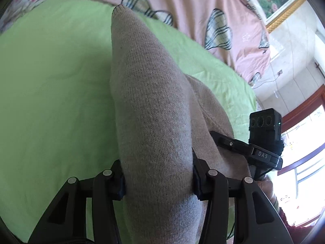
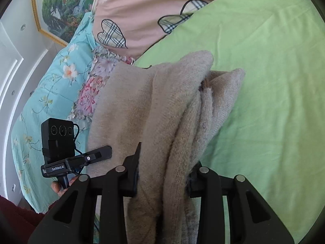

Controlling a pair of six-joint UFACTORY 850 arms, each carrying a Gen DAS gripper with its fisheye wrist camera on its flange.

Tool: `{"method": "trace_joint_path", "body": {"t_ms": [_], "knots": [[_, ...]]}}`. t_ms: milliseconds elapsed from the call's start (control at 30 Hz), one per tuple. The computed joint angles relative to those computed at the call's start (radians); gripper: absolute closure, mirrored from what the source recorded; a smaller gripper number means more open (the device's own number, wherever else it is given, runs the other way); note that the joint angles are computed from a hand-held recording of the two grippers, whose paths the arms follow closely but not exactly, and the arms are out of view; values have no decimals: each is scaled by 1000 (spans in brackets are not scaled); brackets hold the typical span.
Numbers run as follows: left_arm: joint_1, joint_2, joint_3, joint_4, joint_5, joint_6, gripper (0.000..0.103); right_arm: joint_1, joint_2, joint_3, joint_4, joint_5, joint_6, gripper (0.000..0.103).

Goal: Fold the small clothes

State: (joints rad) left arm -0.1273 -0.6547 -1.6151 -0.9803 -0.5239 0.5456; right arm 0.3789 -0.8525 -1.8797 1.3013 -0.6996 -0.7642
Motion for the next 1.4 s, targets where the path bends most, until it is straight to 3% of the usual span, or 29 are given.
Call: {"method": "trace_joint_path", "body": {"t_ms": [67, 167, 233, 400, 467, 533, 600, 633, 667, 700, 800, 867, 900, 1000, 1033, 1067, 1133, 1267, 1333, 1400], "knots": [[7, -5, 30, -20, 9, 7, 43, 13, -24, -32, -123, 22, 97, 65], [30, 14, 79, -168, -16, 91, 37, 5, -17, -11, -112, 14, 107, 56], [35, 34, 98, -191, -11, 100, 34, 2, 8, 1, -210, 30, 187, 45], [49, 51, 81, -112, 27, 51, 30, 5, 101, 56, -325, 150, 211, 44], [61, 34, 50, -93, 20, 12, 28, 11, 89, 18, -331, 177, 216, 44], [72, 1, 4, -65, -5, -45, 26, 13, 29, -85, -378, 148, 263, 44], [71, -31, -35, -34, -19, -92, 25, 24, -64, -234, -536, 102, 424, 52], [70, -35, -35, -36, -22, -85, 29, 25, -124, -321, -590, 55, 490, 56], [64, -41, -42, -18, -25, -94, 38, 28, -165, -377, -616, 29, 532, 72], [59, -37, -39, -6, -29, -88, 42, 29, -181, -392, -612, 26, 542, 82], [42, -11, -19, 37, -6, -77, 42, 23, -63, -205, -415, 127, 335, 87], [39, -22, -47, 89, -4, -108, 28, 22, 18, -82, -342, 195, 252, 88], [39, -48, -89, 144, -7, -158, 25, 17, 39, -46, -302, 204, 221, 88], [52, -147, -239, 231, -42, -275, 25, 8, 13, -71, -340, 185, 267, 88], [52, -183, -296, 274, -43, -325, 35, 8, -2, -88, -357, 178, 290, 88], [53, -221, -356, 342, -48, -391, 62, 9, -16, -106, -381, 177, 320, 88], [57, -310, -494, 443, -107, -495, 94, 18, -41, -142, -490, 185, 399, 88], [40, -408, -652, 700, -144, -682, 97, 28, -82, -196, -614, 178, 488, 88], [38, -393, -640, 703, -137, -695, 97, 28, -81, -196, -621, 176, 493, 87], [37, -322, -542, 658, -94, -645, 97, 28, -56, -171, -612, 177, 478, 81]]}}
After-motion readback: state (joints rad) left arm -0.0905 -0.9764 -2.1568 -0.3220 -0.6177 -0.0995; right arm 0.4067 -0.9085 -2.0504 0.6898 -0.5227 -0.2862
